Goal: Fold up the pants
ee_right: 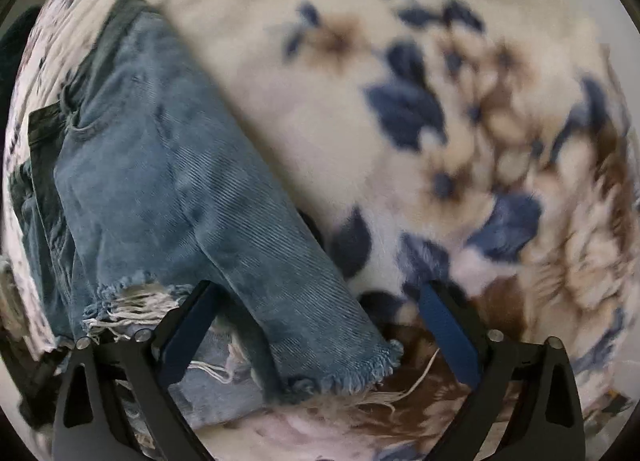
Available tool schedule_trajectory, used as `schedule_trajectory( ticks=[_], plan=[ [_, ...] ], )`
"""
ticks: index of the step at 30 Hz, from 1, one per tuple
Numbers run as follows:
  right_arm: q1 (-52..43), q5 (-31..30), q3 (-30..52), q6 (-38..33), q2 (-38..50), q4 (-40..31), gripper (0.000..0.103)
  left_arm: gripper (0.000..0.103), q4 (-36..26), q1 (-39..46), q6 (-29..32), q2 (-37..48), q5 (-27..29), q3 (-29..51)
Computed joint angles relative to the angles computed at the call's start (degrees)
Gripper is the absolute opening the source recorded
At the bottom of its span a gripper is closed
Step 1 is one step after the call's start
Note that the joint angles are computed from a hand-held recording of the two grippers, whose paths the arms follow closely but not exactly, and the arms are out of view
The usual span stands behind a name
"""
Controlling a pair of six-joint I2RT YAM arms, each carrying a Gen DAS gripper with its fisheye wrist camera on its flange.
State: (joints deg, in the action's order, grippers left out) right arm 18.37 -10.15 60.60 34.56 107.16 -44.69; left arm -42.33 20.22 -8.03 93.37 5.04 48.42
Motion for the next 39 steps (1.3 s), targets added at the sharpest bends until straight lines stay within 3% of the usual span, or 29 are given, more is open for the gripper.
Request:
schedule_trajectory(
  ticks=[1,2,3,4,5,7,10,15,18,20,22,23,24,25,27,29,31,34,39],
  plan=[
    [-0.48,-1.64,-1.61,0.26,-0.65,1.87,0.093,0.02,-0.22,-1.12,-0.12,-1.13,0.03,-0.45],
    [-0.36,-2.0,-2.63,0.44,-1.46,2.91,0.089,0.013,-0.79,-2.6,-0.55,-2.65,0.11,-0.86],
    [-0.18,-2.11,-3.46,0.55,-2.36,3.6,0.073,0.009,-1.27,-3.92,-1.12,-4.06,-0.99,-1.15],
    [0.09,-2.49,-4.13,1.33,-3.16,4.18,0.055,0.006,-2.25,-5.55,-1.4,-5.63,-2.24,-1.21],
    [0.0,-3.41,-4.92,2.38,-3.87,4.91,0.047,0.005,-2.82,-6.07,-1.42,-6.56,-2.61,-1.27],
    [-0.87,-5.66,-6.97,4.41,-5.81,7.17,0.019,0.005,-5.38,-6.97,-2.04,-9.6,-3.44,-0.93],
    [-1.39,-7.2,-9.22,7.38,-10.06,8.4,0.014,0.005,-11.48,-6.27,-2.15,-14.39,-4.12,0.96],
    [-1.57,-7.15,-9.08,6.85,-18.73,1.83,0.012,0.005,-15.66,-3.29,0.12,-17.06,-8.48,1.21],
    [-0.5,-8.15,-6.56,1.48,-13.42,-1.84,0.018,0.005,-19.7,-6.59,-1.03,-17.73,-10.3,3.59],
    [-0.84,-9.02,-5.18,-1.71,-9.72,-3.2,0.031,0.009,-24.19,-16.2,-4.5,-15.98,-13.32,9.18],
    [-1.37,-10.02,-3.61,-2.93,-8.24,-3.58,0.046,0.028,-27.15,-25.16,-8.73,-13.31,-14.91,14.22],
    [-1.81,-10.17,-3.86,-2.84,-9.12,-3.23,0.053,0.031,-28.19,-29.58,-10.3,-11.0,-14.87,17.61],
    [-2.78,-10.24,-4.14,-2.71,-10.32,-2.91,0.068,0.032,-28.79,-31.12,-10.34,-8.31,-16.01,21.81],
    [-3.85,-9.87,-3.87,-2.32,-11.12,-2.95,0.076,0.035,-28.52,-33.03,-11.14,-6.87,-16.44,23.13],
    [-6.34,-10.1,-4.17,-2.35,-12.14,-2.0,0.076,0.039,-26.18,-37.11,-12.51,-3.09,-16.9,24.63],
    [-8.93,-11.37,-3.51,-2.62,-11.52,-1.42,0.076,0.04,-23.3,-36.45,-10.79,-0.37,-16.95,23.91],
    [-10.75,-12.75,-3.33,-3.88,-10.29,-0.5,0.076,0.04,-22.95,-36.64,-13.06,1.96,-16.96,23.73],
    [-14.48,-15.94,-2.19,-8.02,-6.48,0.7,0.076,0.04,-19.7,-33.42,-15.08,1.4,-16.75,17.96],
    [-9.65,-17.12,6.74,-11.27,4.0,4.78,0.074,0.04,-16.77,-31.28,-19.25,1.26,-28.69,9.66]
  ],
)
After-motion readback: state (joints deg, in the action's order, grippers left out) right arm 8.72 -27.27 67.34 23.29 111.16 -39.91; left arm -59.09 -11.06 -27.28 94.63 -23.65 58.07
